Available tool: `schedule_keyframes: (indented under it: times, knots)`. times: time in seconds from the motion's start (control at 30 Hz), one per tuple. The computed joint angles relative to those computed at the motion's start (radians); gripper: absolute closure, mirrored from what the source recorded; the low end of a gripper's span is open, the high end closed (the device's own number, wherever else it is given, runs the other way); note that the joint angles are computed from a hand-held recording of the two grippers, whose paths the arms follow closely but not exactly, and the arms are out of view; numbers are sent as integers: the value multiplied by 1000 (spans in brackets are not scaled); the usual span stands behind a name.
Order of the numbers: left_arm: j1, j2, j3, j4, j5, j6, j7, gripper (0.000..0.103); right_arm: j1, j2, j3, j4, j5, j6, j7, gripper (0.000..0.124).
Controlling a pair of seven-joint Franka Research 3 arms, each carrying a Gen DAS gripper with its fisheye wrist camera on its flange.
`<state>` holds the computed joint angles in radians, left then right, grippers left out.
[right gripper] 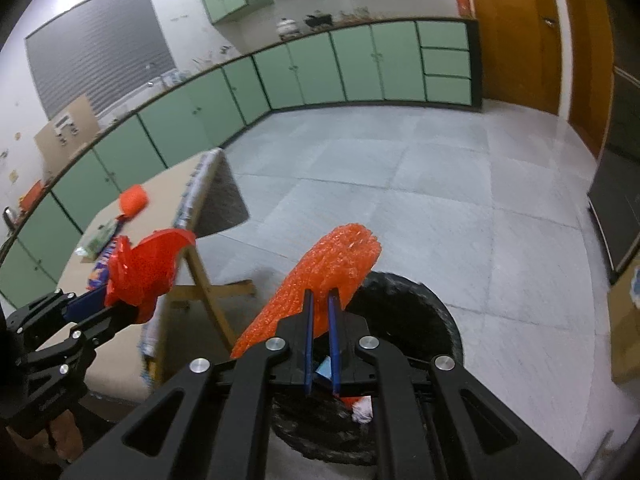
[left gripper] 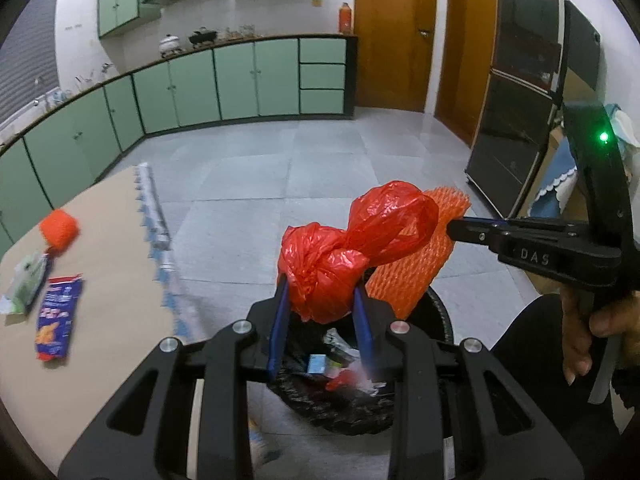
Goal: Collect trash
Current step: 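Carry both items over the black bin and open both grippers to drop them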
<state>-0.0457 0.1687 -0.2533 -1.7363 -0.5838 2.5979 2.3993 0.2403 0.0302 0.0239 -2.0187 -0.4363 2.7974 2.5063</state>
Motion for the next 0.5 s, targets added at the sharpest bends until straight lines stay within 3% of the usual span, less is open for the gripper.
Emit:
schedule_keyframes:
  times: [0.5]
  knots:
    - [-66,191,-31,70,318,22,-236,72,5,128,-36,72,197,-155,-123,114]
